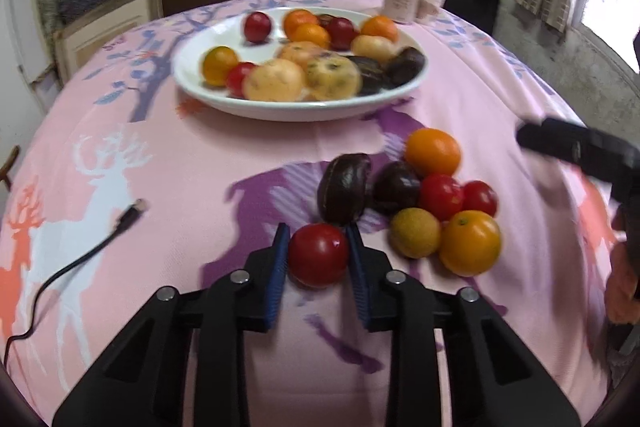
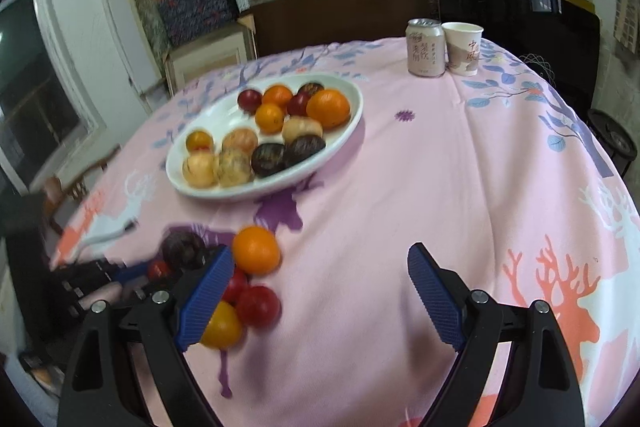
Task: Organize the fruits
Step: 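Grasp a red tomato with the left tool while right tool grasps another tomato, then carry both tomatoes onto the white plate and open both tools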
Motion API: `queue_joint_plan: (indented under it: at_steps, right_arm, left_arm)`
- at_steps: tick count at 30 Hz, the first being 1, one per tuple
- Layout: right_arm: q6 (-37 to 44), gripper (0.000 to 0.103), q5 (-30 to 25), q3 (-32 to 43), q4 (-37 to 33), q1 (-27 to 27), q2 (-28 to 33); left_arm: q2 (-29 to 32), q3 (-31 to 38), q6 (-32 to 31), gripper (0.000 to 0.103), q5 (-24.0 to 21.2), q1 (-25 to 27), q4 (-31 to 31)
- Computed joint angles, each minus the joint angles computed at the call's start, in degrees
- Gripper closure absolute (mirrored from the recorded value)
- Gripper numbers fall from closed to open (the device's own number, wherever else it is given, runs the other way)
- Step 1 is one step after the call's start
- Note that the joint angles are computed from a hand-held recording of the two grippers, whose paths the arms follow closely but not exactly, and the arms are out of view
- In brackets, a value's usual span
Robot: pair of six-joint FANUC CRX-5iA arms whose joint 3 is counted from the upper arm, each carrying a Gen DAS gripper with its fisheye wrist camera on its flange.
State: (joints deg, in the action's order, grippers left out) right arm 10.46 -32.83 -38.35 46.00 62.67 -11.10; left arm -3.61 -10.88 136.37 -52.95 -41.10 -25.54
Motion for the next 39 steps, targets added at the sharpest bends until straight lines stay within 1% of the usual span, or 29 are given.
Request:
queue_joint_plan:
  at_steps: [2, 5, 8, 9, 12, 14, 15, 17, 19, 20, 21, 22, 23, 24, 26, 28, 30, 33, 36, 39]
  right_arm:
    - [1.4, 0.02, -1.5, 0.0, -0.3, 1.1, 0.5]
    - [5.3, 0.023, -3.9, 1.4, -2.7, 2.5, 2.2]
    - [5.5, 0.023, -3.4, 1.1, -2.3, 2.8, 2.1]
    - [9.0, 0.023, -2.8, 2.0, -5.5, 3.1, 2.3]
    - [14.6, 0.026, -2.4, 3.1, -8.3, 4.7, 3.2]
    - [14.2, 0.027, -1.8, 2.4, -6.7, 5.2, 2.8]
    - [12.6, 0.027, -2.2, 2.2, -5.4, 5.1, 2.8]
    - [12.5, 0.029, -2.7, 2.9, -7.4, 4.2, 3.2]
    - [15.3, 0.034, -2.1, 4.1, -12.3, 3.2, 3.3]
    - [16.2, 0.037, -1.9, 4.4, -13.0, 3.1, 3.5]
    - [15.2, 0.039, -2.3, 4.1, -10.9, 3.7, 3.9]
    - [14.5, 0.044, -2.8, 3.9, -9.3, 4.4, 4.3]
    - [14.7, 0.052, -3.1, 4.0, -8.8, 4.7, 4.7]
    - [15.7, 0.057, -2.8, 4.3, -9.4, 4.9, 5.0]
    - [16.2, 0.069, -2.2, 4.3, -9.4, 5.0, 5.1]
    - [16.3, 0.073, -1.8, 4.2, -8.6, 5.1, 5.3]
    - [16.0, 0.073, -1.8, 4.1, -8.0, 5.0, 5.4]
    - [17.0, 0.072, -1.1, 4.5, -9.6, 4.5, 5.4]
    - [16.1, 0.072, -1.2, 4.3, -8.1, 4.4, 5.7]
    - [16.0, 0.07, -0.8, 4.4, -8.2, 4.1, 5.8]
  left_arm:
    - [-1.2, -0.7, 1.6, 0.075, 0.0, 0.4, -0.6]
    - [-2.0, -0.7, 4.2, 0.075, -1.2, 0.4, -2.4]
    - [-2.6, -1.1, 4.3, 0.075, -1.0, 0.7, -2.4]
    - [-2.6, -1.1, 4.4, 0.075, -1.1, 0.5, -2.6]
    - [-2.9, -1.1, 4.7, 0.075, -1.2, 0.2, -3.2]
    - [-3.2, -1.2, 5.0, 0.075, -1.1, 0.2, -3.3]
    - [-3.4, -1.2, 5.4, 0.075, -1.4, 0.0, -3.7]
    - [-3.7, -1.3, 5.7, 0.075, -1.4, -0.2, -4.1]
    - [-4.0, -1.6, 5.4, 0.075, -0.9, 0.2, -3.6]
    - [-4.0, -1.6, 5.4, 0.075, -0.9, 0.2, -3.6]
    - [-3.9, -1.5, 5.3, 0.075, -1.0, 0.2, -3.6]
    - [-3.9, -1.5, 5.1, 0.075, -0.8, 0.2, -3.3]
    - [-4.0, -1.6, 4.9, 0.075, -0.7, 0.3, -3.1]
    - [-3.9, -1.7, 4.7, 0.075, -0.6, 0.4, -2.9]
    - [-3.8, -1.6, 4.6, 0.075, -0.7, 0.3, -2.9]
    - [-3.8, -1.7, 4.4, 0.075, -0.5, 0.5, -2.6]
    - [-3.8, -1.8, 4.2, 0.075, -0.4, 0.6, -2.4]
    - [-3.7, -1.8, 3.7, 0.075, -0.4, 0.6, -2.1]
    - [-3.4, -1.6, 3.7, 0.075, -0.6, 0.4, -2.2]
    - [-3.4, -1.6, 3.7, 0.075, -0.5, 0.4, -2.3]
